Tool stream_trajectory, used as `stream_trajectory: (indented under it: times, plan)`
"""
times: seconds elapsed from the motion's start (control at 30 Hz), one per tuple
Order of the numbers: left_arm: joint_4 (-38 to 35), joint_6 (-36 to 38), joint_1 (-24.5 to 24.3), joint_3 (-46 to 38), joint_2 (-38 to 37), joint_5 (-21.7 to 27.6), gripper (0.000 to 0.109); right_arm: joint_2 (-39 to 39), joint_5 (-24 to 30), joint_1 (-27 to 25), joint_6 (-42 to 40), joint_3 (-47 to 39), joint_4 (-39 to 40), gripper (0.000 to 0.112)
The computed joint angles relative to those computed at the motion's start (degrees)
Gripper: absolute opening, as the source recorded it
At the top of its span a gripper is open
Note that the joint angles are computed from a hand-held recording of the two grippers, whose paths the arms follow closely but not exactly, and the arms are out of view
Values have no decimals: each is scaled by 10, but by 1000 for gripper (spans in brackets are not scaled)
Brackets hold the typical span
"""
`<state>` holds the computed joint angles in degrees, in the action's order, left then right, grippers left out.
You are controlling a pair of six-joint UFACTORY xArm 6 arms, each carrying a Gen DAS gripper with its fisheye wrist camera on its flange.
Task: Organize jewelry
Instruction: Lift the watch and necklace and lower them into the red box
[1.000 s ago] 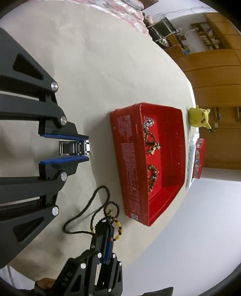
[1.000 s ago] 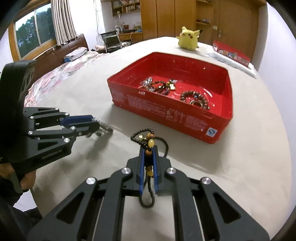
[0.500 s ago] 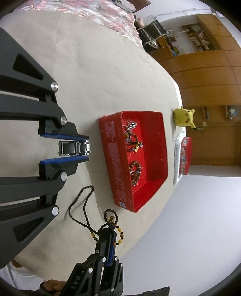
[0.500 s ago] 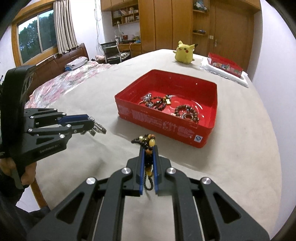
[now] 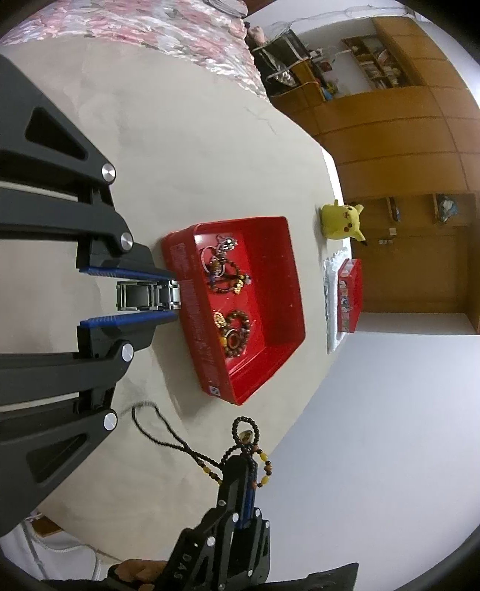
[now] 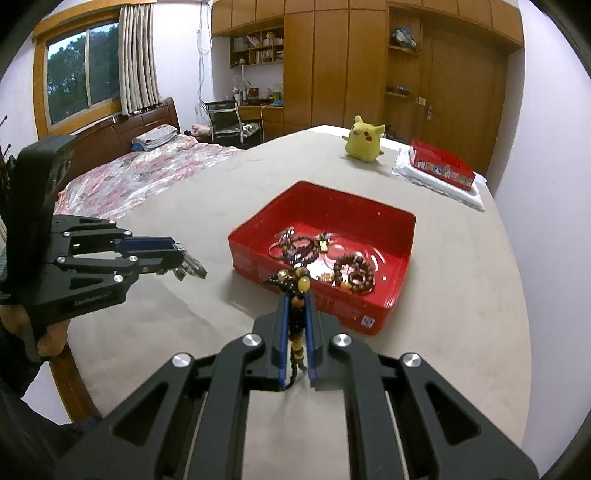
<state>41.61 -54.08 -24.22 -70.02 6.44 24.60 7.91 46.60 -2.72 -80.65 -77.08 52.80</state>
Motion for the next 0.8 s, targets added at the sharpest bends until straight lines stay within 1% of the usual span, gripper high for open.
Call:
stream_trajectory:
  times: [0.4, 0.67, 0.8]
  plan:
    - [-42, 82, 11, -61, 15, 12, 16, 24, 25, -2, 24, -83, -22, 6]
    - [-121, 161, 29, -121, 49, 16, 16, 70, 45, 7, 68, -164, -60, 6]
    - [-141, 193, 37, -163, 74, 30, 16, 100, 50, 16, 94, -209, -81, 6]
